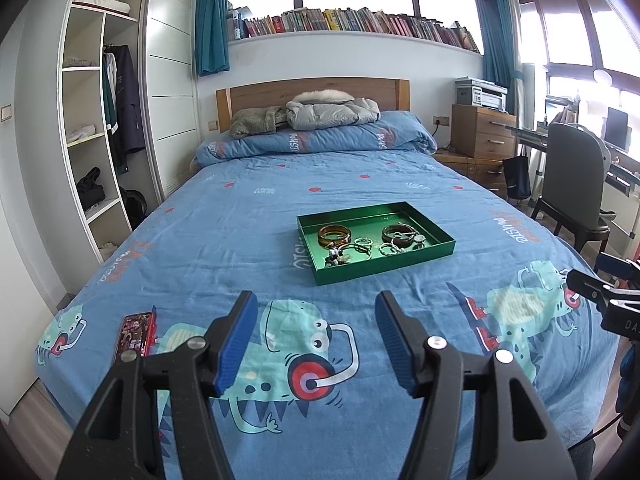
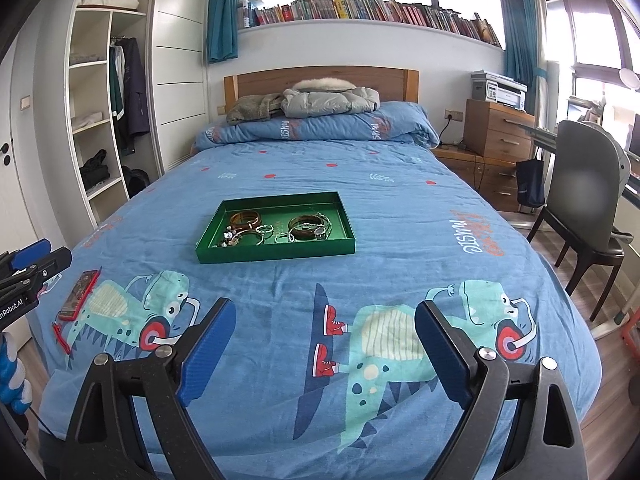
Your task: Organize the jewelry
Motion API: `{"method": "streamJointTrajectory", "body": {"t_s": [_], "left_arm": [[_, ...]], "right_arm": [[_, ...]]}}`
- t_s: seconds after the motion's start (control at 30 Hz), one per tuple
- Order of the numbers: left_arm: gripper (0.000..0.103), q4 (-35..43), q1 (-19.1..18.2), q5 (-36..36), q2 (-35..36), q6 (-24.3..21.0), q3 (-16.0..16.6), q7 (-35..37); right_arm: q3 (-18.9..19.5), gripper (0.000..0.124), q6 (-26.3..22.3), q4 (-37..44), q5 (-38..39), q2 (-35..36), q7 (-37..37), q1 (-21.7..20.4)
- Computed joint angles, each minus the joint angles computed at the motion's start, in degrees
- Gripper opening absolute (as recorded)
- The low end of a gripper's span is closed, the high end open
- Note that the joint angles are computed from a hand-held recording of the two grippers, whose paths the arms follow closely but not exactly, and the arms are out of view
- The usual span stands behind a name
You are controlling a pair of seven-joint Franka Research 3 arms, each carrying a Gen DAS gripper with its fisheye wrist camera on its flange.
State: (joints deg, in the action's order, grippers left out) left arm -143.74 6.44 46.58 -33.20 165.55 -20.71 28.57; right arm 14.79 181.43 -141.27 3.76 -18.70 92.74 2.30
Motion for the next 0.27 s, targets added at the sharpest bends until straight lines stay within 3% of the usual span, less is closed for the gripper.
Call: {"method": "streamJointTrajectory", "body": {"t_s": [0.27], "left_arm": [[0.059,0.0,-0.1,0.1,0.2,-0.3,0.2,-0.3]], "right_arm": [[0.0,0.09,0.0,0.0,-0.1,0.0,0.1,0.0]]}}
